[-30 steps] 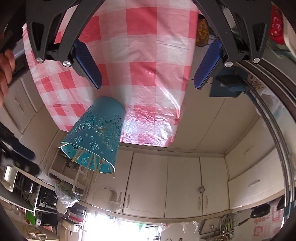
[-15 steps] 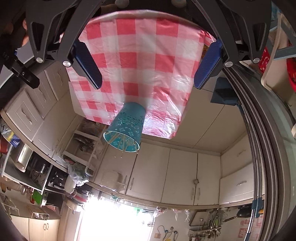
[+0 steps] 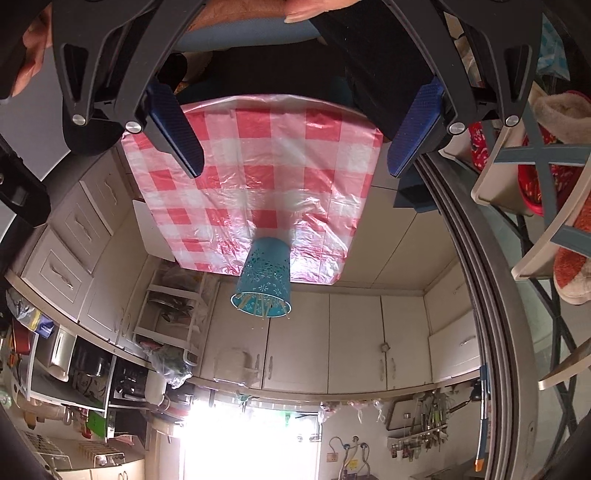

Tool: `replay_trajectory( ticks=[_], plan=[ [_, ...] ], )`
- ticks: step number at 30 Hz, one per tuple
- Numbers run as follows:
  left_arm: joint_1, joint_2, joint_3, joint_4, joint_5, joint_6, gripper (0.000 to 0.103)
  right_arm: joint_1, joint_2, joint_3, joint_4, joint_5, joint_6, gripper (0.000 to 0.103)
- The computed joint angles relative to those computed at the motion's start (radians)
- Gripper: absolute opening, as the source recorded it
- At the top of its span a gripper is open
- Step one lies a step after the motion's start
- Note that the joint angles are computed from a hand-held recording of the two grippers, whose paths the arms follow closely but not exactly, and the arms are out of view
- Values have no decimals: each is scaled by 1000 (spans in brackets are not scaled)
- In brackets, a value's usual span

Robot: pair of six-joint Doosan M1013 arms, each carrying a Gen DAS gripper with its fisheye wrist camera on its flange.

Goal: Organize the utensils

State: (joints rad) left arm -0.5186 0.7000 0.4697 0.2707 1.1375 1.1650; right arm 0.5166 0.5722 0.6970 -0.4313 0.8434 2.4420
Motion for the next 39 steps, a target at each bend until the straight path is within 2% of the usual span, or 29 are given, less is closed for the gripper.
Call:
replay_trajectory(
  ticks=[3, 6, 21, 35, 38, 39],
  plan=[
    [-10, -45, 82, 49, -20, -37, 95, 26, -18, 41, -74, -26, -24, 96],
    [-21, -82, 152, 107, -51, -78, 95, 33, -20, 43, -69, -27, -54, 96],
    [-40, -107, 193, 160, -89, -87, 95, 47, -39, 71, -112, -9, -30, 96],
    [-36, -112, 208, 174, -91, -85, 95, 49, -26, 50, -85, 29, -59, 96],
    [-27, -145, 273, 139, -179, -84, 95, 49, -26, 50, -84, 32, -59, 96],
    [-28, -147, 276, 143, -183, -82, 95, 49, -26, 51, -86, 32, -56, 96]
  ],
)
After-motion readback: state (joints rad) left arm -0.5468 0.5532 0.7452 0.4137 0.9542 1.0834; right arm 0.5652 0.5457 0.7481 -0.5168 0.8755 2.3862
